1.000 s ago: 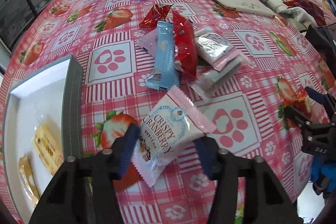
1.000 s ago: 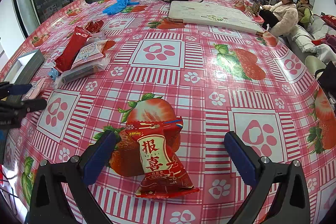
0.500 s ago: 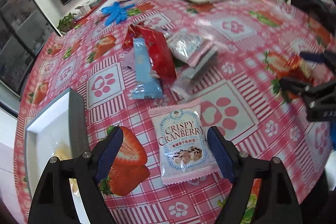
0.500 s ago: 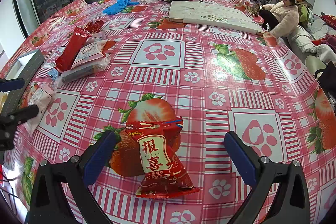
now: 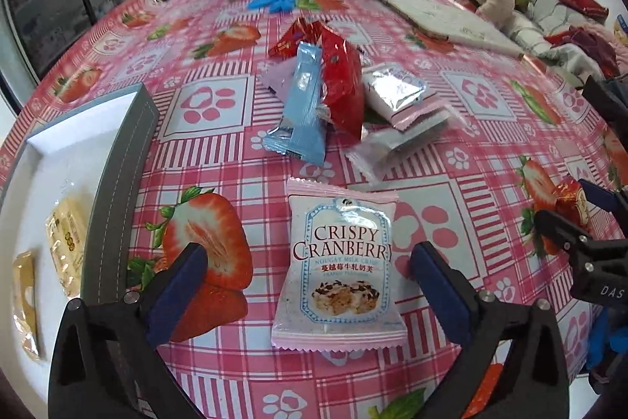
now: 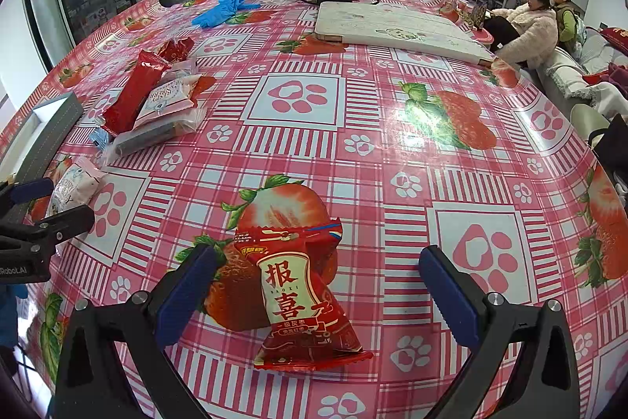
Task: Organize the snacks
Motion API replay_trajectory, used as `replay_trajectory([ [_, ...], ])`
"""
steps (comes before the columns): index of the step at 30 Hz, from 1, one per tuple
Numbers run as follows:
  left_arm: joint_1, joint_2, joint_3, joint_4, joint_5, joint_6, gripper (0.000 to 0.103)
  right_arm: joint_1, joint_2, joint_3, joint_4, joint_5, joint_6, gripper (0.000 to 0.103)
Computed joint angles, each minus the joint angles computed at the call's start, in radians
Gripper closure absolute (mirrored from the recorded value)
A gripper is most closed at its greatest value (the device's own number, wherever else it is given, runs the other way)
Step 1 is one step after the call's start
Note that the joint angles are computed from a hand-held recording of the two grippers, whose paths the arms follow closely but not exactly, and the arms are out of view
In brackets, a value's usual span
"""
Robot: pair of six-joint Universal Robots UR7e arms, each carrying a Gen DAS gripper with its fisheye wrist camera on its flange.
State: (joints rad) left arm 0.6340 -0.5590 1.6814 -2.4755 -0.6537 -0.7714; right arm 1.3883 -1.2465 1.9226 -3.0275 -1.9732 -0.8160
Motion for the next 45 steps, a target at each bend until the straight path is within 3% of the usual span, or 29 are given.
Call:
replay_trajectory([
  [5, -0.006, 0.003, 0.018, -0.047, 0.021, 0.012, 0.0, 0.0, 0.0, 0.0, -0.001, 0.0, -0.001, 0.0],
  [45, -0.008, 0.005, 0.02, -0.048, 0.029, 0.003, 0.0, 0.0, 0.0, 0.001, -0.001, 0.0, -0.001, 0.0],
])
